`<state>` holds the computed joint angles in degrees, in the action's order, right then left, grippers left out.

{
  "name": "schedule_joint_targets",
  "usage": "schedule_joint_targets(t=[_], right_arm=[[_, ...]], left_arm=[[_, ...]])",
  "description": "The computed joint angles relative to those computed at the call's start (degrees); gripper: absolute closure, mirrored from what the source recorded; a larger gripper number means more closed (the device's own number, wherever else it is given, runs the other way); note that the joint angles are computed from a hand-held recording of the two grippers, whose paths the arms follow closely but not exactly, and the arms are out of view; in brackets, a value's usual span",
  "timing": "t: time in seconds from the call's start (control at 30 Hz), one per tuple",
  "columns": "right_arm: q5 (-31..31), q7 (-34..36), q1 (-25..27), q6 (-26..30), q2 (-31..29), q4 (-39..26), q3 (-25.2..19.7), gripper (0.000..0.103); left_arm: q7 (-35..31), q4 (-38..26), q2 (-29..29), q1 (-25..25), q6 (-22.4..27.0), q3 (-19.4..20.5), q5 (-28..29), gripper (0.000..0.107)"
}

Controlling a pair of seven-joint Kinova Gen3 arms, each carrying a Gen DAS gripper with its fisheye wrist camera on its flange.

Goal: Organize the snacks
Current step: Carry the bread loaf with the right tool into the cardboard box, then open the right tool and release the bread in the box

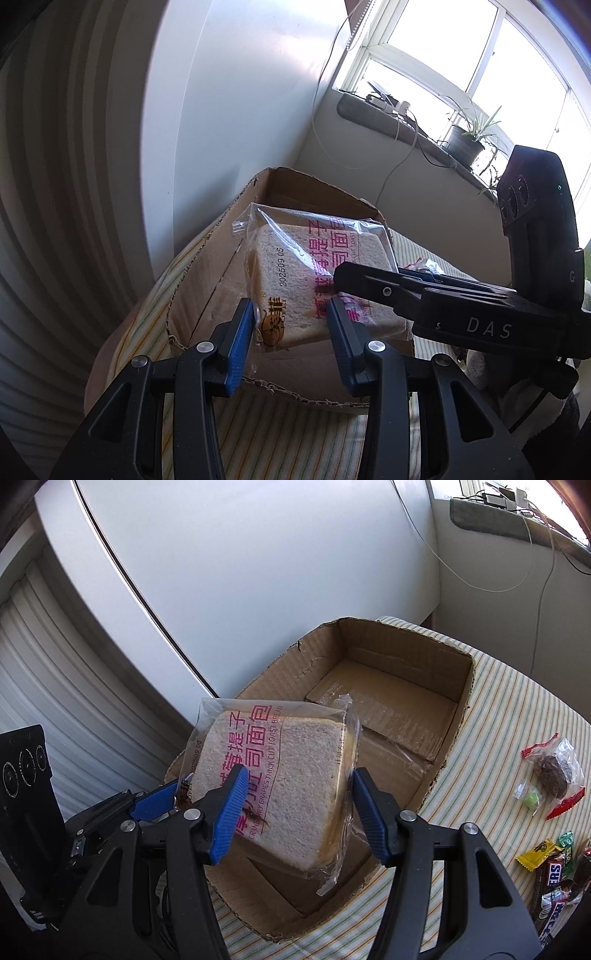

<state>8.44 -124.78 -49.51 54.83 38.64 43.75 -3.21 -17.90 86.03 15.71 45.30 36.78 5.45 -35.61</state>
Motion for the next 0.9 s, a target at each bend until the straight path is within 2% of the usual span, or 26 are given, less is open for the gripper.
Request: schedule_joint_targets(t=[0.13,0.37,0.9], right_arm=[[1.5,-0.9,-1.0,1.7,0.2,-0.9,1.2,0.042],[4.3,-1.6,-2.2,0.8,-1.7,1.9,1.7,0.042],[10.1,-7.1,-3.9,-4.2,-8.6,13.8,1.5,0.042]], left_arm=[[1.4,-0.3,0.0,1.0,1.5,-0.4,-0.9,0.069],[2.4,-0.3,-0.4,1.5,2.9,0.3,-2.5,0.07],[4.3,-4.1,1.0,4.8,8.1,1.7,-6.2,0.07]])
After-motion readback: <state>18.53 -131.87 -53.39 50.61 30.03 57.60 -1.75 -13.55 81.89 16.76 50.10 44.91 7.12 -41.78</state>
